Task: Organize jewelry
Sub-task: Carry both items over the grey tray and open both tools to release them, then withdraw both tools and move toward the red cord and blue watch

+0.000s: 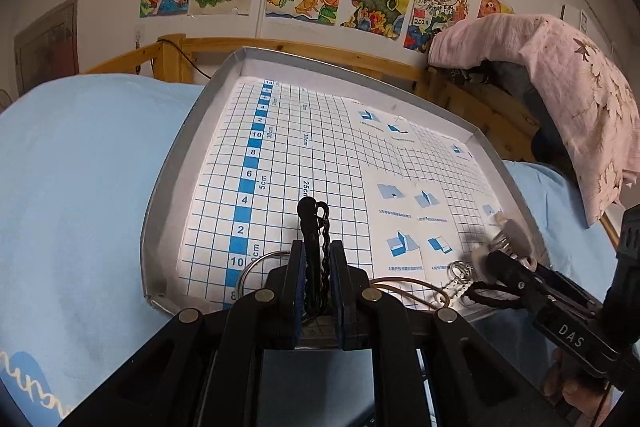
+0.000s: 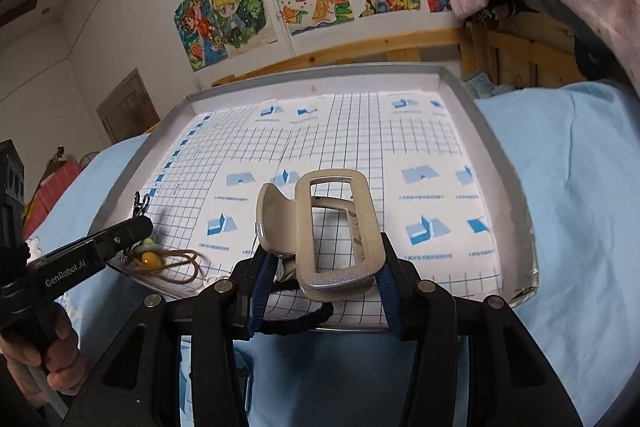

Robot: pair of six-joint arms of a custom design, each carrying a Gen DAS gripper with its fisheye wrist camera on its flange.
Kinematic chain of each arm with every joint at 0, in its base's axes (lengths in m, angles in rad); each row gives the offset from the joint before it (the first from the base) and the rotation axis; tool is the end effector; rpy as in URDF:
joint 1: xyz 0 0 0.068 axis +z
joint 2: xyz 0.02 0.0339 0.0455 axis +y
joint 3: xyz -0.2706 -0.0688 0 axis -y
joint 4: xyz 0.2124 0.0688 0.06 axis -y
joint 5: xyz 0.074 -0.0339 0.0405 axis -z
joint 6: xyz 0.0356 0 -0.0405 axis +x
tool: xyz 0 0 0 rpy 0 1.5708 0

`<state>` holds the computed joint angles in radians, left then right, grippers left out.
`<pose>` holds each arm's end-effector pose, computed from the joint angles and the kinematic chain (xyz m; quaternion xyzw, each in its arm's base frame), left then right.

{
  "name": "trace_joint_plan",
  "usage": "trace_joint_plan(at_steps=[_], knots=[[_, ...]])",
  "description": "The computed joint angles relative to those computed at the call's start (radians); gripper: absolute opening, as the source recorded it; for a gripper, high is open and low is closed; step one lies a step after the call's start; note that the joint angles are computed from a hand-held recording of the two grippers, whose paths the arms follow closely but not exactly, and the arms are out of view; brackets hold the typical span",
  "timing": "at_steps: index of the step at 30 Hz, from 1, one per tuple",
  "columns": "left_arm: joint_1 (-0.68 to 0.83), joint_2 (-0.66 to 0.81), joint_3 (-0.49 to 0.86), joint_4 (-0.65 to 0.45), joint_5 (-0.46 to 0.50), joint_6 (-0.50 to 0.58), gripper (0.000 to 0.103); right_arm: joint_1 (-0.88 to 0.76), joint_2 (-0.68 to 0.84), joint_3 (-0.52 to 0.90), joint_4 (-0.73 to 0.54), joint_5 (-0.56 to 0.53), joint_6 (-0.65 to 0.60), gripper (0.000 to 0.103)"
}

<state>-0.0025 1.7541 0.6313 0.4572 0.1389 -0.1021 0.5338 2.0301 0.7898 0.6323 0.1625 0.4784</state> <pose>0.3013 -0.0057 0.1466 -0.0144 0.8975 -0.0851 0.4324 0.3087 0.1758 0.1123 0.0131 0.8841 0.1608 0.4385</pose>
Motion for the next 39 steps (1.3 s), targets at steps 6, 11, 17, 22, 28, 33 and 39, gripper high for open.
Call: trace_joint_plan(at_steps=[6,11,17,22,28,33,39], knots=[[0.002,-0.011,-0.025,0.032,0.012,0.008,0.012,0.001,-0.008,-0.02,0.024,0.008,0.002,0.057],[0.012,-0.071,-0.083,0.062,0.028,-0.015,0.041,0.017,-0.07,-0.115,0.097,0.071,0.024,0.069],[0.007,-0.235,-0.203,0.095,0.02,-0.011,0.074,0.066,-0.218,-0.26,0.168,0.198,0.037,0.083],[0.038,-0.477,-0.348,0.086,0.032,-0.036,0.1,0.169,-0.394,-0.388,0.185,0.334,0.022,0.1],[0.065,-0.884,-0.464,-0.108,-0.019,-0.039,0.103,0.387,-0.612,-0.522,0.222,0.582,-0.061,0.101],[0.174,-1.284,-0.435,-0.493,0.086,-0.005,0.103,0.646,-0.75,-0.559,0.16,0.825,-0.072,0.101],[0.78,-1.563,-0.31,-0.967,0.666,0.226,0.103,0.938,-0.789,-0.51,-0.043,1.101,0.043,0.101]])
